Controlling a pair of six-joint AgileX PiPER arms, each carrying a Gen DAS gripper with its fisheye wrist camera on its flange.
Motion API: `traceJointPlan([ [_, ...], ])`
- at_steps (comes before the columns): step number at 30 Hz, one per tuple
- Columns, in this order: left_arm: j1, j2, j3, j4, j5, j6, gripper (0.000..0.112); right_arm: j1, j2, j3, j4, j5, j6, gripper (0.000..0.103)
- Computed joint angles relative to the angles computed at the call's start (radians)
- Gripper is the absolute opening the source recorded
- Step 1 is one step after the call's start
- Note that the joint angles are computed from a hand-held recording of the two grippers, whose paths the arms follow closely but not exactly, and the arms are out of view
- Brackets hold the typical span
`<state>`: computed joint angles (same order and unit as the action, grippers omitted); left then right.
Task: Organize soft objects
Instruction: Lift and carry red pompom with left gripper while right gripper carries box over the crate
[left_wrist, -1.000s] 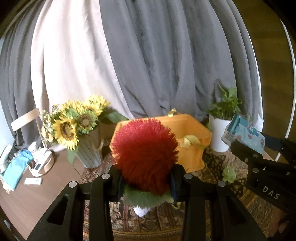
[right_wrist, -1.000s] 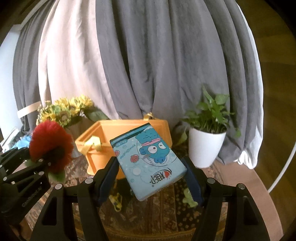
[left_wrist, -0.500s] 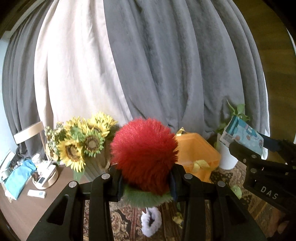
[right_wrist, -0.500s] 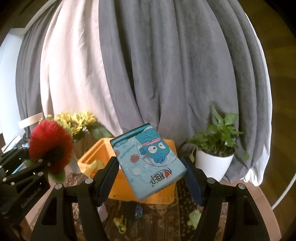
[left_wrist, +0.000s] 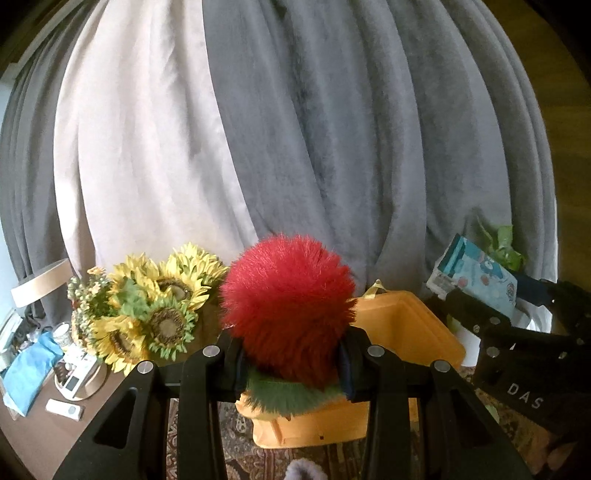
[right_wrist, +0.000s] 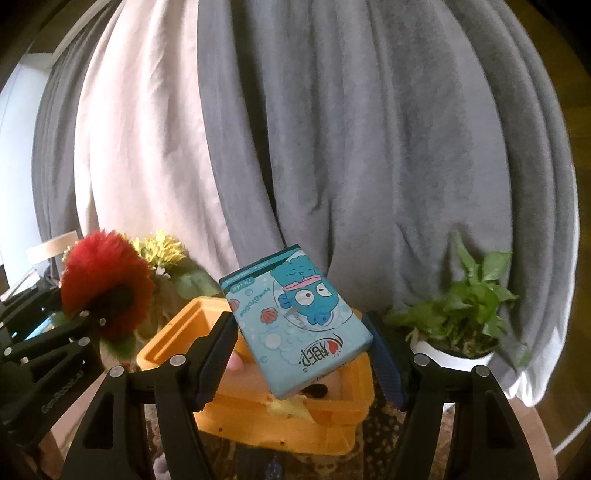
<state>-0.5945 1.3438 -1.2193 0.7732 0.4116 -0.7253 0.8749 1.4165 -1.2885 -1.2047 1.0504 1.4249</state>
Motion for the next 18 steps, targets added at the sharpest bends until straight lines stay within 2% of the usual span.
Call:
traceJointPlan([
  [4, 0.021, 0.077, -0.068, -0.082, -0.003, 0.079, 0.038, -0.097, 0.04, -0.031, 0.056, -0.106, -0.051, 0.07],
  [10, 0.049, 0.193, -0.174, -0.214, 0.01, 0.206, 0.038, -0.218, 0.09, -0.072, 0.154, -0.217, -0.142, 0.07],
  [18, 0.084, 0.344, -0.341, -0.4, 0.062, 0.406, 0.038, -0.333, 0.199, -0.195, 0.33, -0.274, -0.348, 0.07],
])
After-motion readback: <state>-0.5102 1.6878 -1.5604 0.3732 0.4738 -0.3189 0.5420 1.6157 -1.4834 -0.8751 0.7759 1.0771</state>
